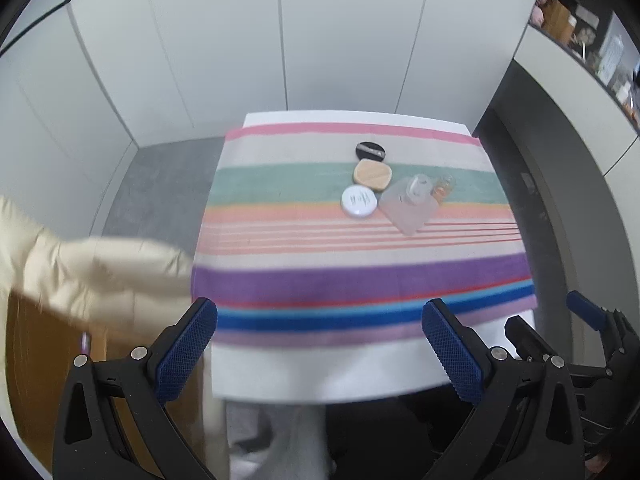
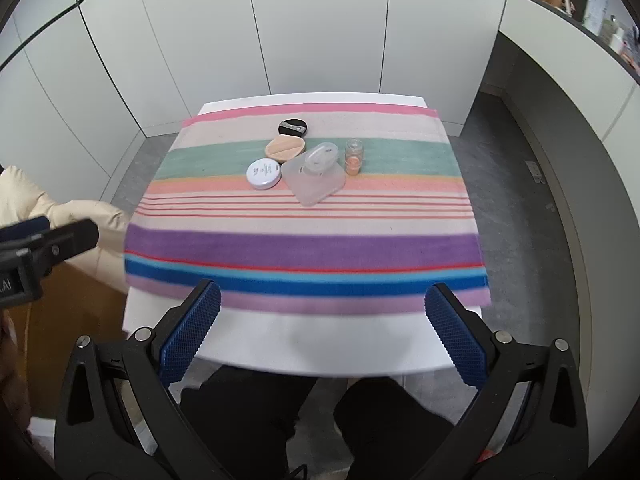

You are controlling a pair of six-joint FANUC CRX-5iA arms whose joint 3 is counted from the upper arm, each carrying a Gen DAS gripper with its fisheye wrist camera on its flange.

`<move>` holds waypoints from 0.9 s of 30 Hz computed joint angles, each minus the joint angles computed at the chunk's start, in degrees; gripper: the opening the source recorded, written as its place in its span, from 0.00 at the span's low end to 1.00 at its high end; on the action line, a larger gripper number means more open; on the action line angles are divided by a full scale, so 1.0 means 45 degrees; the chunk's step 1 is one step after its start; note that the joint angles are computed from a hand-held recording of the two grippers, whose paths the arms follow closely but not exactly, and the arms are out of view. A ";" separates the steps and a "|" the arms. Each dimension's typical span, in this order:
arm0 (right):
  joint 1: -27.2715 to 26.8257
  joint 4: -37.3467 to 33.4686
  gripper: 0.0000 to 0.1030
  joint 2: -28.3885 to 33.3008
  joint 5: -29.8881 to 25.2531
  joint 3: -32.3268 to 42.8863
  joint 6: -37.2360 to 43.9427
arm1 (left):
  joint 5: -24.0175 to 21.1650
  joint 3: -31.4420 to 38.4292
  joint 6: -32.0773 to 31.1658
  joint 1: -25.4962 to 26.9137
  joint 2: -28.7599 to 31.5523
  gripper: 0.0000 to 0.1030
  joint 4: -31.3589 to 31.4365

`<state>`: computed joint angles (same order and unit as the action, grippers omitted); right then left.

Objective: Organize objects
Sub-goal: 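Withdraw both open tools from the box back toward the table, then grasp the white compact with the left tool while the right grasps the clear jar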

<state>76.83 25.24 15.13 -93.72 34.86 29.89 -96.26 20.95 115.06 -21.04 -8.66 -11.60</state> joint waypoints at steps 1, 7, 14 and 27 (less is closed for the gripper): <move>-0.0175 -0.0055 1.00 0.0042 0.0221 -0.0101 0.0055 | 0.0286 -0.0006 -0.0325 -0.0073 0.0225 1.00 -0.0253; -0.1355 -0.0016 1.00 0.0405 0.2353 -0.1280 0.1044 | 0.1965 -0.0920 -0.1629 0.0066 0.0971 1.00 -0.0620; -0.2915 0.0097 1.00 0.1061 0.4415 -0.1993 0.1659 | 0.4199 -0.2363 -0.1385 0.1434 0.1957 1.00 0.1006; -0.4251 0.0376 0.78 0.3029 0.5018 -0.1113 0.1405 | 0.6301 -0.2690 0.0083 0.1620 0.3887 0.98 0.1430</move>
